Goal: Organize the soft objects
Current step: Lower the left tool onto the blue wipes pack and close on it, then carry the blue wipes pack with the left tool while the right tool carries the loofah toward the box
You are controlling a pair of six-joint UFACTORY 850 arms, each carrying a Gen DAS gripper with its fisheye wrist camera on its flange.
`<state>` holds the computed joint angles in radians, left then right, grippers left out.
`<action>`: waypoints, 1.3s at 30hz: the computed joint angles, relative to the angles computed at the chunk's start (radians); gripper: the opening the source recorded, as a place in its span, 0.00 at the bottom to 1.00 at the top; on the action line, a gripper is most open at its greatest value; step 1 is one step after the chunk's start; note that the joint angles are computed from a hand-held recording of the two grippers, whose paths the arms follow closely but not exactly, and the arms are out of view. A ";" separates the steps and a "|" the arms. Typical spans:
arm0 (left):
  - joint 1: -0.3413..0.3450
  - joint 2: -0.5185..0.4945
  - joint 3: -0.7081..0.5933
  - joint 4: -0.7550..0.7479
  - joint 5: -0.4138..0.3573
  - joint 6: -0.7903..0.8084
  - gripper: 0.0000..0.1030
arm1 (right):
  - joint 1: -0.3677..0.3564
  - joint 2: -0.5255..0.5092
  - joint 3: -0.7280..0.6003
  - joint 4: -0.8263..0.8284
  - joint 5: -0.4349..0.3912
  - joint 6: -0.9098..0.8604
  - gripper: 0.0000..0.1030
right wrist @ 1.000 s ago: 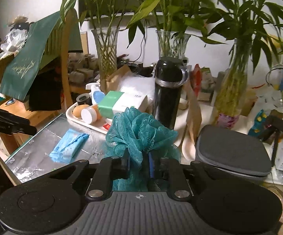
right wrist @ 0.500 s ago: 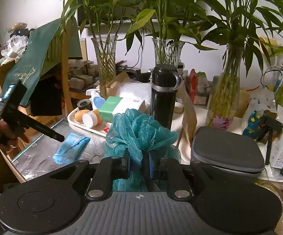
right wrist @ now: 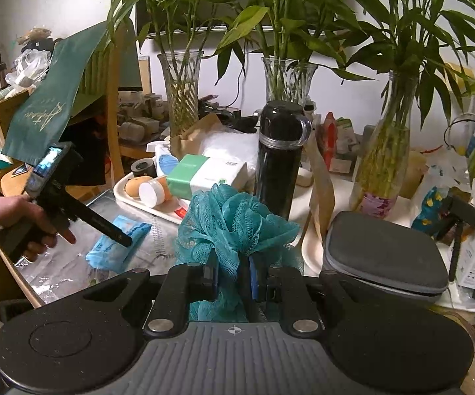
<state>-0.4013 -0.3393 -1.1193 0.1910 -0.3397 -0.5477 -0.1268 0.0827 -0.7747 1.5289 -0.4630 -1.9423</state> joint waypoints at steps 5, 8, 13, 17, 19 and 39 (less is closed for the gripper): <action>-0.026 -0.028 -0.013 0.242 -0.025 -0.202 0.76 | -0.003 -0.007 -0.004 -0.007 0.001 -0.002 0.19; -0.021 -0.037 -0.011 0.264 -0.023 -0.224 0.76 | 0.002 -0.008 -0.004 -0.011 0.005 -0.003 0.19; -0.005 -0.038 -0.022 0.158 -0.046 -0.160 0.72 | 0.004 -0.008 -0.007 -0.025 0.009 0.005 0.19; -0.008 -0.032 -0.015 0.172 -0.051 -0.161 0.68 | 0.008 -0.012 -0.010 -0.040 0.023 0.030 0.19; -0.007 -0.030 -0.017 0.152 -0.059 -0.144 0.66 | 0.009 -0.020 -0.015 -0.057 0.032 0.057 0.19; -0.013 0.238 0.139 0.324 0.037 -0.271 0.62 | -0.010 0.054 0.013 -0.038 0.014 0.158 0.18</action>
